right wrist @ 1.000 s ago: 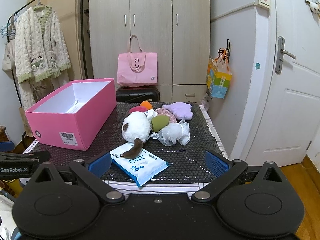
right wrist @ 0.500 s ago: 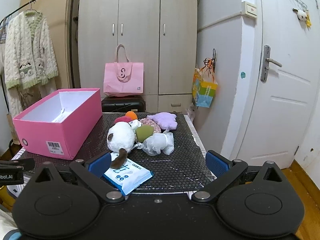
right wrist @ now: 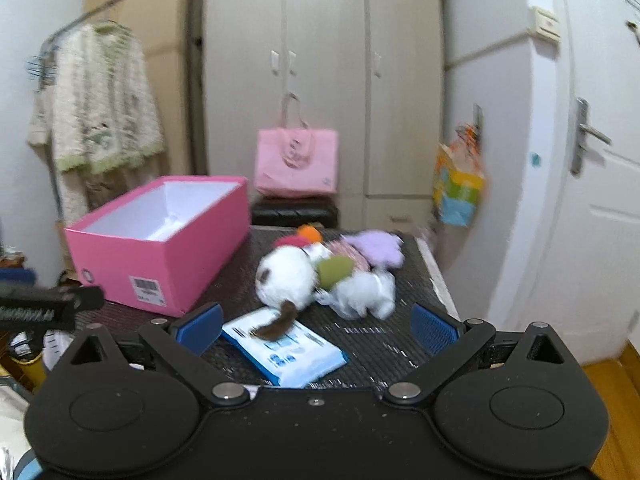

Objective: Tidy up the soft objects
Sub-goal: 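Lower the left gripper onto the blue-and-white wet-wipes pack and close it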

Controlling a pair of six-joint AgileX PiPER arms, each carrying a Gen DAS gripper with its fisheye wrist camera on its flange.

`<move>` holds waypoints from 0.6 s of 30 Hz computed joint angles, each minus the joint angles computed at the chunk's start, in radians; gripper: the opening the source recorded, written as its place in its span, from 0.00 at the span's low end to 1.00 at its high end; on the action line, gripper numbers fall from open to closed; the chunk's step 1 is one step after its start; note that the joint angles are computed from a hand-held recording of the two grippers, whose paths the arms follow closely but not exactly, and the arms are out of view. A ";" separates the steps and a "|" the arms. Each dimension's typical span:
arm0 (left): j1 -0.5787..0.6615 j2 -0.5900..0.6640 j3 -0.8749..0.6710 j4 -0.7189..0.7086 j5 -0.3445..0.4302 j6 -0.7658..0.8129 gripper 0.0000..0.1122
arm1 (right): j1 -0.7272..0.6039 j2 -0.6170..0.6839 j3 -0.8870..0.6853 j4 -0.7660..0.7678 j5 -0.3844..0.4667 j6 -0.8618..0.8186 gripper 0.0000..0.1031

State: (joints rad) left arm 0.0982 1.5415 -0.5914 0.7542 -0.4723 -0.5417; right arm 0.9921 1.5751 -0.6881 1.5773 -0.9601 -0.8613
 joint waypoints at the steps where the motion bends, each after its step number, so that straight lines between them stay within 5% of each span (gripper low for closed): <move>1: -0.003 0.018 -0.004 -0.027 -0.024 0.020 0.92 | -0.019 0.003 0.016 -0.038 0.020 0.029 0.99; 3: -0.023 0.064 -0.020 -0.082 -0.058 0.057 0.92 | -0.074 0.027 0.023 -0.081 0.080 0.065 0.99; 7: -0.043 0.155 -0.103 0.099 -0.074 -0.083 0.92 | -0.176 0.099 0.022 -0.177 0.201 0.123 0.99; 11: -0.101 0.237 -0.162 0.142 -0.088 -0.049 0.91 | -0.260 0.166 0.034 -0.370 0.299 0.253 0.99; 18: -0.168 0.388 -0.341 0.435 -0.093 -0.300 0.86 | -0.352 0.281 0.041 -0.730 0.301 0.540 0.98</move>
